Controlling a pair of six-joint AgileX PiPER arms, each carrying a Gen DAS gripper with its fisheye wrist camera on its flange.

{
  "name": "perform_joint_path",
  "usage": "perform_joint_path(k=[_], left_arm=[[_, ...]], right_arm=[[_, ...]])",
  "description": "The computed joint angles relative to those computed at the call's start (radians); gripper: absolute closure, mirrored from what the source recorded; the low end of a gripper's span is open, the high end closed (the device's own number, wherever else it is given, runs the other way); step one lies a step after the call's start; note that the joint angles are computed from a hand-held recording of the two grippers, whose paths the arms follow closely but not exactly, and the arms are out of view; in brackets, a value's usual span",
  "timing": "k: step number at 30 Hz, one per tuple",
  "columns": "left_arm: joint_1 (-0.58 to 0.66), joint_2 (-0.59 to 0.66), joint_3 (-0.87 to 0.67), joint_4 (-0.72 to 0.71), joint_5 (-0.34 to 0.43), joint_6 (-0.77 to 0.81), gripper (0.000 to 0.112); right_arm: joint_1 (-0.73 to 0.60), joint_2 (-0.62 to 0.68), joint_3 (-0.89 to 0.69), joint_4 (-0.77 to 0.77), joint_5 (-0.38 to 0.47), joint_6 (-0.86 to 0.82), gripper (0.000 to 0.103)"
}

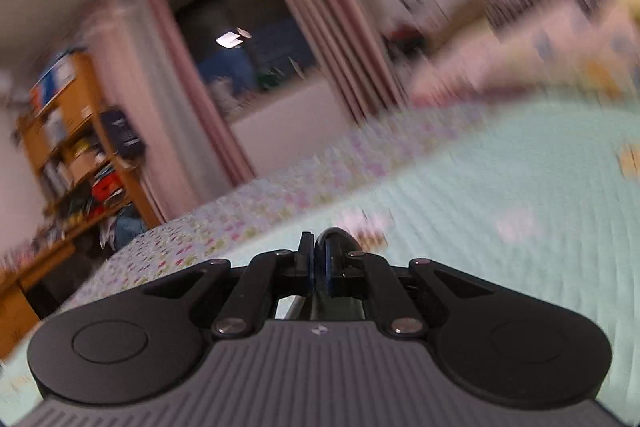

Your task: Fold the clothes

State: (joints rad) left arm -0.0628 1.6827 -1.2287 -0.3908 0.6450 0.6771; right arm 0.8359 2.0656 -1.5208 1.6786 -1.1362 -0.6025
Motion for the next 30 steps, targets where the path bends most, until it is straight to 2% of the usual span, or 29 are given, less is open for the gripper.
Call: perform_joint_path(k=[3, 4, 7, 8, 9, 10, 11, 13, 16, 17, 20, 22, 23, 24, 25, 26, 28, 30], left_arm=[[-0.004, 0.000, 0.001, 0.005, -0.006, -0.011, 0.010], [-0.004, 0.000, 0.001, 0.006, -0.007, -0.011, 0.010], [-0.002, 0.001, 0.001, -0.002, -0.007, 0.004, 0.010], [0.000, 0.002, 0.001, -0.006, -0.007, 0.011, 0.010], [0.000, 0.002, 0.003, -0.009, -0.009, 0.016, 0.010], [-0.002, 0.000, 0.007, -0.006, -0.016, 0.012, 0.010], [-0.006, -0.003, 0.011, 0.000, -0.023, 0.002, 0.010], [-0.014, -0.008, 0.021, 0.013, -0.039, -0.019, 0.010], [-0.024, -0.013, 0.031, 0.032, -0.057, -0.049, 0.010], [-0.026, -0.012, 0.028, 0.036, -0.056, -0.055, 0.010], [-0.029, -0.009, 0.022, 0.049, -0.052, -0.072, 0.010], [-0.032, -0.007, 0.018, 0.058, -0.049, -0.083, 0.010], [-0.033, -0.007, 0.016, 0.062, -0.048, -0.089, 0.010], [-0.034, -0.006, 0.014, 0.066, -0.046, -0.095, 0.010], [-0.035, -0.006, 0.014, 0.068, -0.046, -0.097, 0.010], [-0.035, -0.006, 0.014, 0.070, -0.046, -0.098, 0.010], [-0.037, -0.002, 0.004, 0.080, -0.035, -0.111, 0.010], [-0.039, 0.002, -0.006, 0.091, -0.026, -0.125, 0.010]], right_arm=[[-0.036, -0.052, 0.133, 0.012, 0.125, 0.185, 0.092], [-0.045, -0.074, 0.190, -0.030, 0.160, 0.285, 0.092], [-0.024, -0.132, 0.322, -0.126, 0.110, 0.539, 0.082], [-0.001, -0.148, 0.352, -0.117, 0.055, 0.556, 0.078], [0.026, -0.159, 0.364, -0.082, 0.006, 0.533, 0.068], [0.038, -0.168, 0.364, -0.039, -0.003, 0.482, 0.060], [0.040, -0.183, 0.385, -0.027, 0.019, 0.471, 0.046], [0.043, -0.212, 0.437, -0.026, 0.066, 0.470, 0.046], [-0.033, -0.244, 0.542, -0.275, 0.280, 0.626, 0.046], [-0.058, -0.242, 0.549, -0.341, 0.338, 0.631, 0.046], [-0.099, -0.203, 0.520, -0.427, 0.411, 0.594, 0.044], [-0.116, -0.191, 0.503, -0.472, 0.438, 0.596, 0.044], [-0.124, -0.197, 0.500, -0.499, 0.459, 0.601, 0.049], [-0.134, -0.202, 0.503, -0.550, 0.475, 0.633, 0.066], [-0.138, -0.222, 0.522, -0.623, 0.472, 0.706, 0.076], [-0.133, -0.249, 0.545, -0.702, 0.441, 0.782, 0.091], [-0.121, -0.301, 0.586, -0.765, 0.358, 0.814, 0.092], [-0.081, -0.337, 0.599, -0.668, 0.276, 0.720, 0.092]])
